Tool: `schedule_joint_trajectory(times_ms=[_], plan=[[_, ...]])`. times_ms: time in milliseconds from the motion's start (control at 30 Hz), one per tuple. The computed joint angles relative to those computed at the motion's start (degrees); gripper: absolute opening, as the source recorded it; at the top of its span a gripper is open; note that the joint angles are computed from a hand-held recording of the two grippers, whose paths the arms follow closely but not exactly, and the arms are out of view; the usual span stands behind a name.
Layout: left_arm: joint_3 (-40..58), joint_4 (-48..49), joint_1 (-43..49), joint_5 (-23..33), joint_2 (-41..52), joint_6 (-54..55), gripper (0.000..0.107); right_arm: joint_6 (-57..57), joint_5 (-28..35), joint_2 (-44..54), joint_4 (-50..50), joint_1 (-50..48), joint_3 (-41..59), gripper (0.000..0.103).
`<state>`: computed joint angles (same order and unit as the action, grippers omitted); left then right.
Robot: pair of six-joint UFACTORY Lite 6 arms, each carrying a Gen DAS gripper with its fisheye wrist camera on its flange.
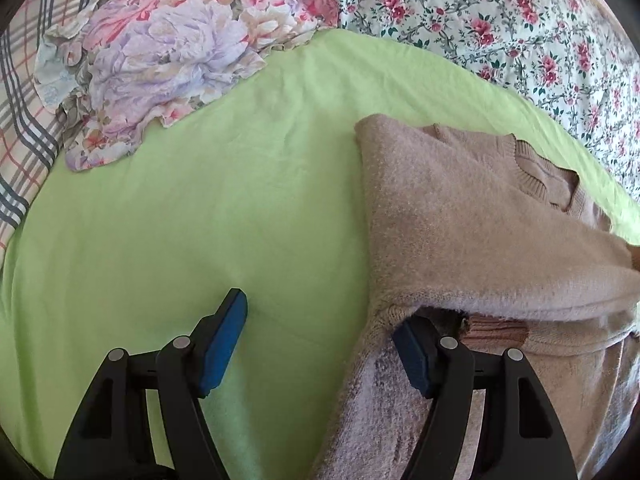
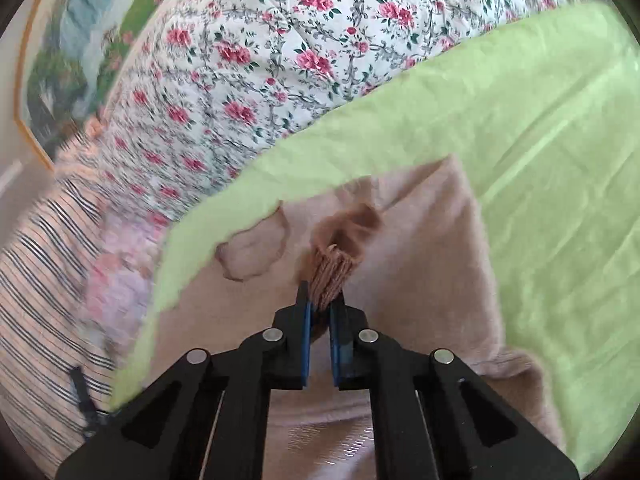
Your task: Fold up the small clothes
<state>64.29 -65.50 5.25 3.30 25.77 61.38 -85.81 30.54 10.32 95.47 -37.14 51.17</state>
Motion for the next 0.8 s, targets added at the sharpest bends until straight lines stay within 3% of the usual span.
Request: schedule_joint_trajectory(times_ms=[100,167,300,433,567,800], plan=[[0.1,2.6,0.0,0.2,0.1,-1.9,0.072,9.8,-3.3,5.9,-10.0,1.0,2.9,0.01],[0.2,6.3,0.5,1.0,0.0,-4.7,0.073,8.1,-2.0,4.0,-7.8,-0.4,0.7,0.014],[-2.7,-3.7,2.0,2.9,-2.7,7.7,0.072,10.1,-1.8,-4.9,-10.6,-3.4,-5.0,0.019],[-9.5,-7.0,4.2,5.2,-9.3,13.6,0.071,13.7,4.3,-14.4,-18.0,-10.1,-11.0,0.033],[-17.7,-10.9,7.9,8.3,-17.2,21.3,0.069,13.8,14.0,-24.4,-24.9,-19.7,-17.5,0.039],[-32.9,-2.3,18.0,24.4,-33.8,23.8,0.07,8.8,29.7,-33.8,-38.0,-38.9,-22.7,0.046]])
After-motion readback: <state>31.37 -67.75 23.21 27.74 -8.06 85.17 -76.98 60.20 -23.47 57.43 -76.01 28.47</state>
